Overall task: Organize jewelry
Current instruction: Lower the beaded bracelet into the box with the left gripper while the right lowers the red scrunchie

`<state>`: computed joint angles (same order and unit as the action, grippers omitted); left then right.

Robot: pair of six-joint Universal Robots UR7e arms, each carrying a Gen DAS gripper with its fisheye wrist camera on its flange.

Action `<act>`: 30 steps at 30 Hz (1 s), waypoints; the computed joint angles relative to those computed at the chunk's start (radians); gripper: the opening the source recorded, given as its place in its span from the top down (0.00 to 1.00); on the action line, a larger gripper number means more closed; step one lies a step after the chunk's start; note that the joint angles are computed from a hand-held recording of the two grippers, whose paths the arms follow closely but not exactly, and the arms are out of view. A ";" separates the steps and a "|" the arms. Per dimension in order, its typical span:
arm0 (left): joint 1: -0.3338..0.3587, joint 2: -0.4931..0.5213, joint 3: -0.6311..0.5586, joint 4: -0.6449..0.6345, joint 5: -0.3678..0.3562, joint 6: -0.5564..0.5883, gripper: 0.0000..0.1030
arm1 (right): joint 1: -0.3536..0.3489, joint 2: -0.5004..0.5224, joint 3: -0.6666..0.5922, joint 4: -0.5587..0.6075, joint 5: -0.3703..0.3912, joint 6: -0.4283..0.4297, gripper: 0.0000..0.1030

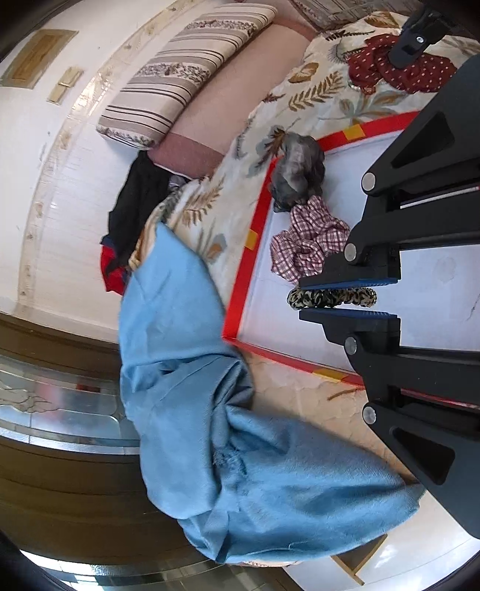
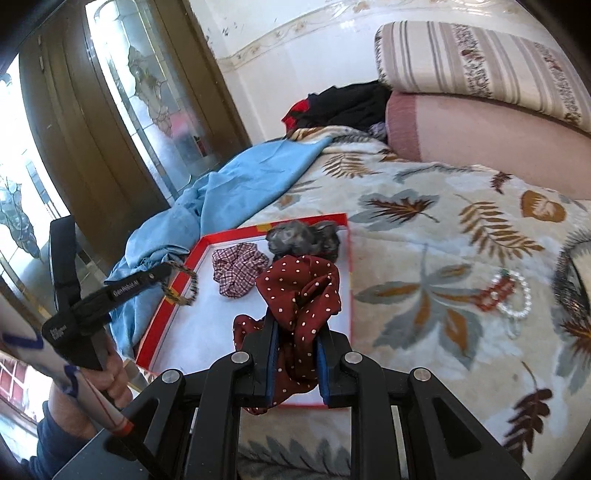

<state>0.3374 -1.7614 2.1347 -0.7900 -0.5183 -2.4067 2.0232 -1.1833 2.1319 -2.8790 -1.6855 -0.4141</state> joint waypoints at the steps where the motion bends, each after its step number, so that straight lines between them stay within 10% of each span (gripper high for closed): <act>1: 0.011 -0.005 0.005 -0.025 0.003 0.027 0.93 | 0.006 0.018 -0.012 0.006 -0.007 0.001 0.80; 22: 0.153 -0.125 0.091 -0.375 0.026 0.414 0.92 | 0.054 0.307 -0.252 0.136 -0.130 0.044 0.80; 27: 0.166 -0.089 0.054 -0.315 0.053 0.379 0.50 | 0.064 0.367 -0.307 0.148 -0.153 0.058 0.80; 30: 0.152 -0.076 0.034 -0.261 0.065 0.347 0.42 | 0.064 0.376 -0.316 0.153 -0.154 0.064 0.59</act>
